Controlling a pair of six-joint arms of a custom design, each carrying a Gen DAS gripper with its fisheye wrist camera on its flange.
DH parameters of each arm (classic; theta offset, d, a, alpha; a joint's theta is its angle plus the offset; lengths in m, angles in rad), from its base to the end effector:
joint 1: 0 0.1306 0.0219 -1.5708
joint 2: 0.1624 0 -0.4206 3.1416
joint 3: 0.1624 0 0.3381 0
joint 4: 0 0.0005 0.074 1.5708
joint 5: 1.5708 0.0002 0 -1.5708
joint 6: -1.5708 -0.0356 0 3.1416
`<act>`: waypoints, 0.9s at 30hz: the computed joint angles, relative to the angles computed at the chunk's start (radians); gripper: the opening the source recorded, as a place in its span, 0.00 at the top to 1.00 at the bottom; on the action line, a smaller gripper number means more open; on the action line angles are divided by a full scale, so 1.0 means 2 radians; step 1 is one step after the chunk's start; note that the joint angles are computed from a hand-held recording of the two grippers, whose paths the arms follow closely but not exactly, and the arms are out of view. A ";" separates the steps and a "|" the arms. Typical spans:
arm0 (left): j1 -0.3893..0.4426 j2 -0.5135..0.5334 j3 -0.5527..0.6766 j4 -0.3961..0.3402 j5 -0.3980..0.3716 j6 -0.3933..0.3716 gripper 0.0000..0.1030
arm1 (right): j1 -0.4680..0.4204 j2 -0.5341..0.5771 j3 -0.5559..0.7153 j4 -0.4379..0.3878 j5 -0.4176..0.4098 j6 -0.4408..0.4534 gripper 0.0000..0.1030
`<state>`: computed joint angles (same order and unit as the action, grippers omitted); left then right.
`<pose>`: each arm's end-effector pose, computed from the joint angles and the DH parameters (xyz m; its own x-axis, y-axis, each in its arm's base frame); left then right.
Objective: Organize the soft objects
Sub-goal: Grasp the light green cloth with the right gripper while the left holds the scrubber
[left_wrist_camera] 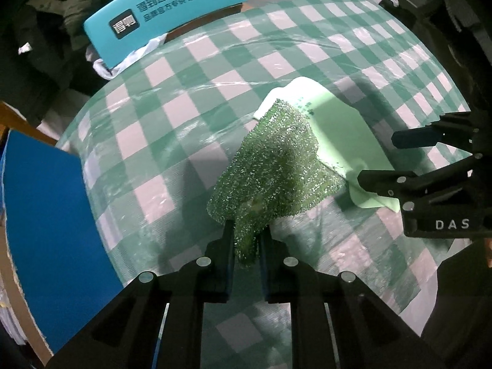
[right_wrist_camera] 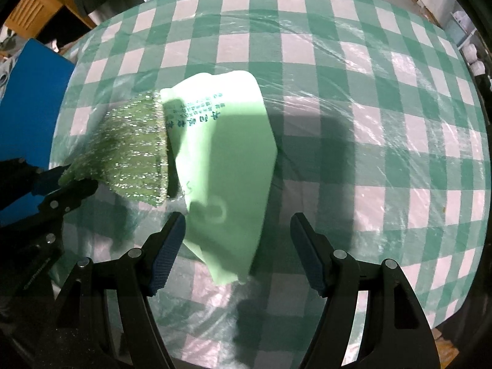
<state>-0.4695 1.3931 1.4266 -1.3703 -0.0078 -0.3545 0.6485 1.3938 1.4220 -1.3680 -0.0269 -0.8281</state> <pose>0.3375 -0.1715 0.4558 -0.6571 0.7226 -0.2148 0.7239 0.6843 0.0876 0.3015 0.2290 0.4540 -0.9731 0.1865 -0.1355 0.1599 0.9694 0.1863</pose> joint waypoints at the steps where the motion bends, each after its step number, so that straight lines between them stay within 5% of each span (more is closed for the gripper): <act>1: 0.003 0.000 0.002 -0.001 -0.001 -0.001 0.87 | 0.001 0.003 0.002 0.000 0.001 0.001 0.32; 17: 0.029 0.008 0.007 -0.007 0.002 0.002 0.87 | 0.008 0.039 0.022 -0.026 0.061 0.016 0.31; 22: 0.032 0.008 0.009 -0.008 0.004 0.002 0.87 | 0.016 0.045 0.034 -0.022 0.060 0.023 0.55; 24: 0.031 0.007 0.010 -0.010 0.004 0.002 0.87 | 0.022 0.048 0.039 -0.020 0.060 0.026 0.74; 27: 0.032 0.005 0.010 -0.011 0.004 0.002 0.87 | 0.028 0.056 0.052 -0.018 0.052 0.024 0.90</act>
